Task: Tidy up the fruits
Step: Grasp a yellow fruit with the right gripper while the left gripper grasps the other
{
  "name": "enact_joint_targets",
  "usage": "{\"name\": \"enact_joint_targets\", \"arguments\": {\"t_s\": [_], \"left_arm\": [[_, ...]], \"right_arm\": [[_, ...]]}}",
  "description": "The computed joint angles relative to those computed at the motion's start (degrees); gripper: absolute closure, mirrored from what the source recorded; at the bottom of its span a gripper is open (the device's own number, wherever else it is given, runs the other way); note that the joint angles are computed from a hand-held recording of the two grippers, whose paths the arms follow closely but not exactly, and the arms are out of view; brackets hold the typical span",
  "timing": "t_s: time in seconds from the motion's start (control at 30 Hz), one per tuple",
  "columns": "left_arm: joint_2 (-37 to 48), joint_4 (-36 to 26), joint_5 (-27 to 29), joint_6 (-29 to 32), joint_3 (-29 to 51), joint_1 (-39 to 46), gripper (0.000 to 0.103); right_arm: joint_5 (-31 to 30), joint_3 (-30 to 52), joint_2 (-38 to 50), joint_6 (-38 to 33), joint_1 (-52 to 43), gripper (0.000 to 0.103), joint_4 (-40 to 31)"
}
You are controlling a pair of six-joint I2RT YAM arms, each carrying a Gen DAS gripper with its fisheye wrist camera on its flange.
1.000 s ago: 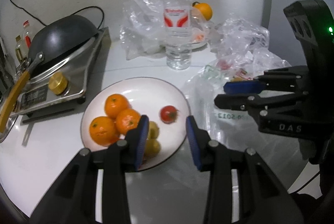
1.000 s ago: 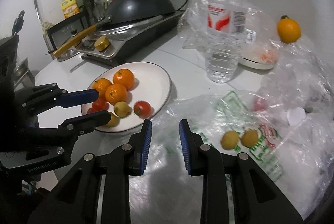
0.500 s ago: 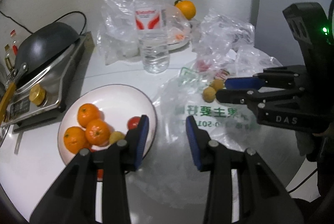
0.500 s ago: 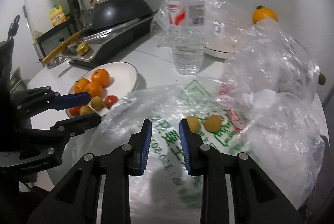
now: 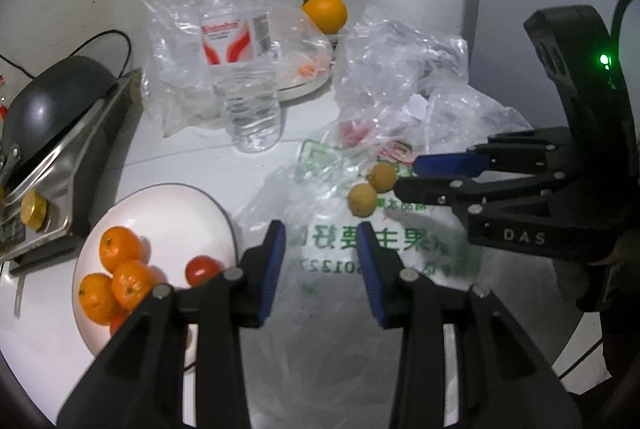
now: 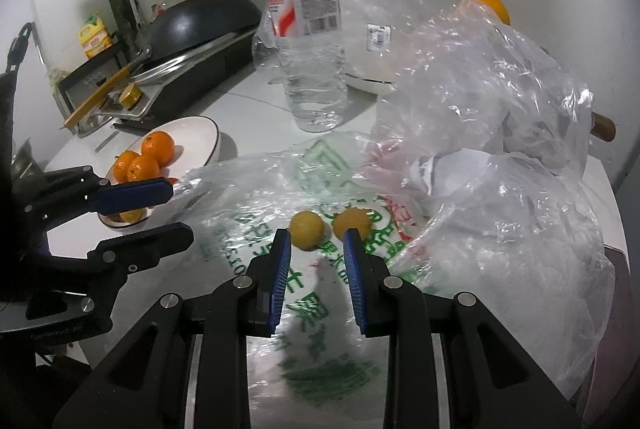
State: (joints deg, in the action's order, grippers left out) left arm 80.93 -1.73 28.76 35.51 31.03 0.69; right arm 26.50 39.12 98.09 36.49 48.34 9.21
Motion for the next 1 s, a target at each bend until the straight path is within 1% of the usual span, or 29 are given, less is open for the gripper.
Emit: {"name": "enact_joint_targets", "arguments": {"t_s": [0.17, 0.5, 0.87, 1.0], "left_arm": [[2.2, 1.6, -1.9, -1.9, 0.8, -3.1, 0.065], [6.1, 3.2, -3.7, -3.6, 2.7, -5.9, 0.065], [9.7, 4.4, -5.1, -4.3, 4.3, -8.6, 0.065], [11.1, 4.7, -6.2, -4.6, 4.9, -10.0, 0.065]], "right_arm": [[-2.2, -1.4, 0.3, -1.6, -2.6, 0.074, 2.4], [-6.1, -0.7, 3.3, -4.0, -6.7, 0.074, 5.3], [-8.4, 0.8, 6.0, -4.6, -8.5, 0.074, 5.4], [-8.2, 0.8, 5.8, -5.1, -8.0, 0.075, 5.4]]}}
